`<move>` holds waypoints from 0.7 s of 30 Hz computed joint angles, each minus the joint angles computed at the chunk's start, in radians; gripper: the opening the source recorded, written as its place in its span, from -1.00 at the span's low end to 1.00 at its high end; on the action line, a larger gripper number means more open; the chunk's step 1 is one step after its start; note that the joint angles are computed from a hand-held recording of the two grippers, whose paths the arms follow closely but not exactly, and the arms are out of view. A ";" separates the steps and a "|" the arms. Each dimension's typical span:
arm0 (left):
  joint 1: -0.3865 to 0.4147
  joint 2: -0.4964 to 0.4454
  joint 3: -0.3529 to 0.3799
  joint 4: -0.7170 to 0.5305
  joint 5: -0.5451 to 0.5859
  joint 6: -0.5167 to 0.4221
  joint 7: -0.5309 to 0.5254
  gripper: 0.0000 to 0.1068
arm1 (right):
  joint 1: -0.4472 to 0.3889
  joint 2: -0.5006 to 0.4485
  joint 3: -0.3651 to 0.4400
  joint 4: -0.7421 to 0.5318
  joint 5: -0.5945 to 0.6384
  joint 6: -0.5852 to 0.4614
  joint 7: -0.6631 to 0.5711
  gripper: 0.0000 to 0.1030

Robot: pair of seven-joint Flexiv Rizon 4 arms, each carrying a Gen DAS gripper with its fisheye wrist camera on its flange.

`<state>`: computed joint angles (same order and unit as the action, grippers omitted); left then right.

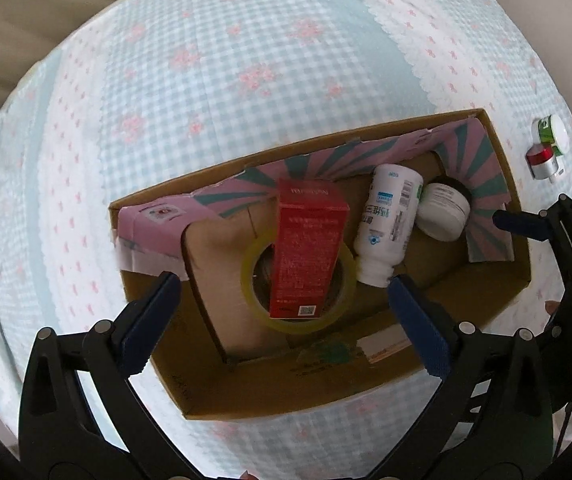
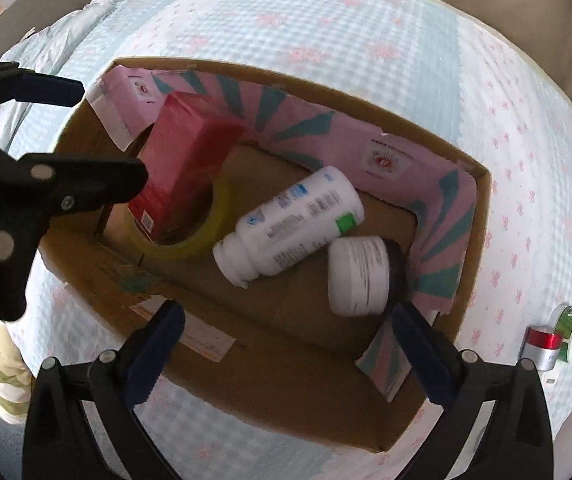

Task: Organize rigid objects
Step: 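Carry the red box and white jar into the cardboard box and release both, then withdraw both tools from the box and approach the remaining jars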

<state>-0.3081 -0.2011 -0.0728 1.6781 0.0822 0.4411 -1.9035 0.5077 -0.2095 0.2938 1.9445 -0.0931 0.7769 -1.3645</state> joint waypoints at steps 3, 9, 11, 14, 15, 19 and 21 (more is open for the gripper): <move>0.000 0.005 -0.001 0.000 -0.009 0.000 -0.013 0.92 | 0.001 0.013 0.002 0.007 0.003 0.006 0.008 1.00; -0.011 0.041 -0.005 0.034 -0.003 0.022 -0.030 0.92 | -0.010 0.028 -0.007 -0.015 0.003 -0.020 -0.007 1.00; -0.013 0.051 -0.009 0.040 -0.001 0.024 -0.037 0.92 | -0.009 0.040 -0.009 -0.014 -0.005 -0.021 0.007 1.00; -0.013 0.074 -0.011 0.043 0.004 0.019 -0.042 0.92 | -0.008 0.053 -0.009 -0.023 -0.010 -0.043 0.022 1.00; -0.012 0.082 -0.012 0.046 0.003 0.019 -0.042 0.92 | -0.007 0.059 -0.008 -0.025 -0.013 -0.051 0.027 1.00; -0.012 0.123 -0.019 0.055 0.004 0.013 -0.047 0.92 | -0.005 0.090 -0.005 -0.031 -0.016 -0.078 0.043 1.00; -0.014 0.151 -0.023 0.064 0.005 0.011 -0.055 0.92 | -0.004 0.111 -0.003 -0.033 -0.012 -0.087 0.052 1.00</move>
